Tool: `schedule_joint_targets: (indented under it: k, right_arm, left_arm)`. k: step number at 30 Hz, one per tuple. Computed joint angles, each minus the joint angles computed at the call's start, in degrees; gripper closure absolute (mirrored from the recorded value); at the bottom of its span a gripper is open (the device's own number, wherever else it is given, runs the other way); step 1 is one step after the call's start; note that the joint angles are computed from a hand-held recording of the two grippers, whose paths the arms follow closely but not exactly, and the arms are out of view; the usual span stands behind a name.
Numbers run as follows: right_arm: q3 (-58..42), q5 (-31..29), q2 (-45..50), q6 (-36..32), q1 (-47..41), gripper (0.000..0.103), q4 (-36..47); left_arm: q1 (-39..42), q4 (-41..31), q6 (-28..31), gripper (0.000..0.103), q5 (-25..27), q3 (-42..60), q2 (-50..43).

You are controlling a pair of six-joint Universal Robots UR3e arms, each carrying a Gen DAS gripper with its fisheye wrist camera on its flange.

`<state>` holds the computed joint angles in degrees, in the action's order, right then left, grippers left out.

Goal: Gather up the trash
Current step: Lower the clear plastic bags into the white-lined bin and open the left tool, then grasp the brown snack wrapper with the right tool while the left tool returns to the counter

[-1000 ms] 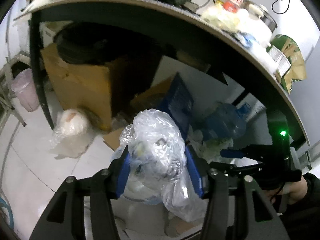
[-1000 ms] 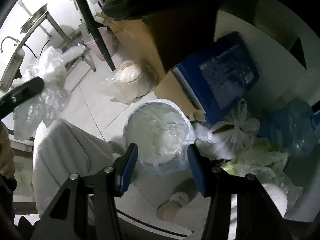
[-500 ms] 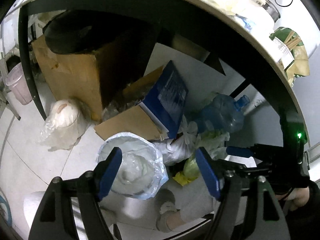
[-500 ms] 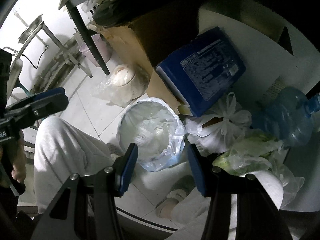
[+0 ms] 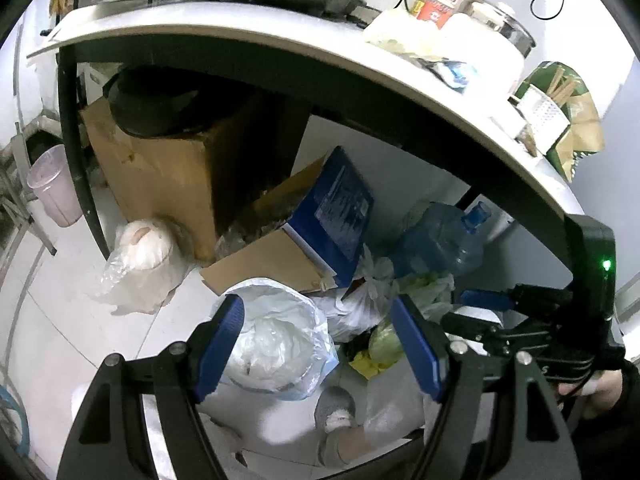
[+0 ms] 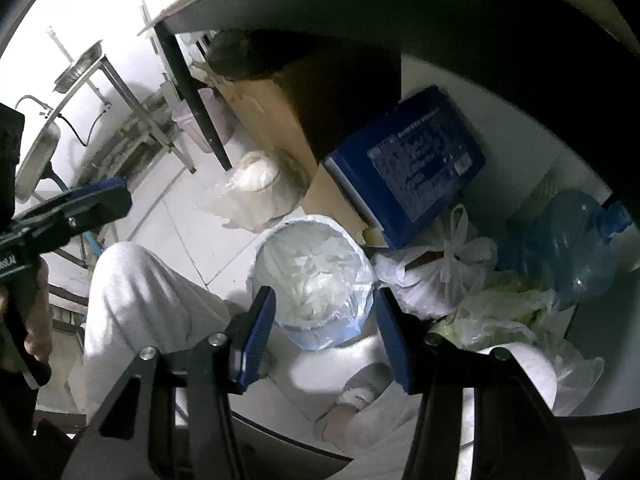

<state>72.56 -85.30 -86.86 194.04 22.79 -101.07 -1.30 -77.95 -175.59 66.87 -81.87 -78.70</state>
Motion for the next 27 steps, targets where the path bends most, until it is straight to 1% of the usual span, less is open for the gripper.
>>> schedule_joint_targets:
  k: [5,14,17,23,27]
  right_arm:
    - [-1.75,-0.65,-1.67,0.07,0.84,0.054,1.19]
    - [-4.65,-1.66,-5.21,-0.60,0.63,0.054,3.59]
    - [-6.17,-2.31,-6.09,-0.97,0.73,0.054,4.78]
    - [-8.73,-1.39,-7.47,-2.52,-0.84,0.054,5.78]
    - [-11.72,-1.80,-7.44,-4.02,-1.33,0.054,6.49]
  left_arm:
    - [-0.85,-1.54,-0.05,0.027,0.31,1.00,1.85]
    - [-4.47,-3.06,-1.75,0.027,2.20,4.85,2.10]
    - [-6.18,-3.31,-2.42,0.027,3.19,6.75,1.22]
    - [-9.52,-3.62,-3.31,0.027,4.82,11.36,-1.77]
    - [-12.20,-4.70,-2.86,0.027,6.60,17.37,-5.59]
